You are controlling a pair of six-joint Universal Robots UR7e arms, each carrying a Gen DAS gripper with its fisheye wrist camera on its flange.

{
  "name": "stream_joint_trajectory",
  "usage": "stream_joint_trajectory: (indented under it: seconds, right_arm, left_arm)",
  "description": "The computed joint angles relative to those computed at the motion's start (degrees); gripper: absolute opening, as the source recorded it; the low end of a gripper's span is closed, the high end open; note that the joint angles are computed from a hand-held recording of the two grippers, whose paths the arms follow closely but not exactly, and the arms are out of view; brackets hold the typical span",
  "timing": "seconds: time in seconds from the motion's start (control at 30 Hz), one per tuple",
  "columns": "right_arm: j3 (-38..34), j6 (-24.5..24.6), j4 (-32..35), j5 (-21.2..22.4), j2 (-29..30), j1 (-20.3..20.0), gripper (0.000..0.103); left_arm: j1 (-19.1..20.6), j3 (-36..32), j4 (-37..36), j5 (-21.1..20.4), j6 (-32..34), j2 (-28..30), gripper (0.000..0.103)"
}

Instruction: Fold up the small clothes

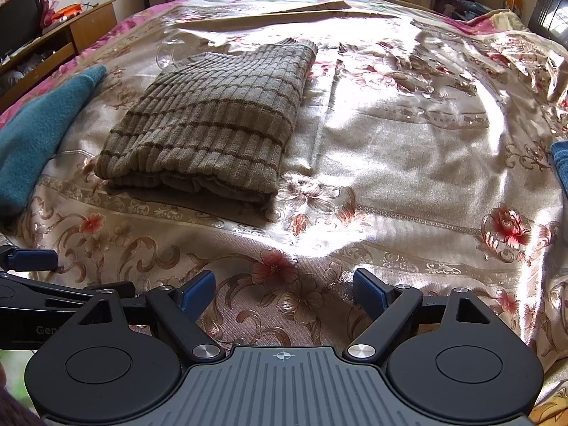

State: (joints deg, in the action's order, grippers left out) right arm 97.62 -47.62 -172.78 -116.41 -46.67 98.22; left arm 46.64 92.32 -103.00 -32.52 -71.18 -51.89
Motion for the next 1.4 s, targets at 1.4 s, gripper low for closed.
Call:
stream_joint_trajectory:
  seconds: [1.4]
  right_arm:
    - [0.3,0.5,0.8,-1.0,-0.8,-0.1,0.086]
  left_arm:
    - [-0.3,-0.5,1.0,-0.8,0.1,0.3,0.096]
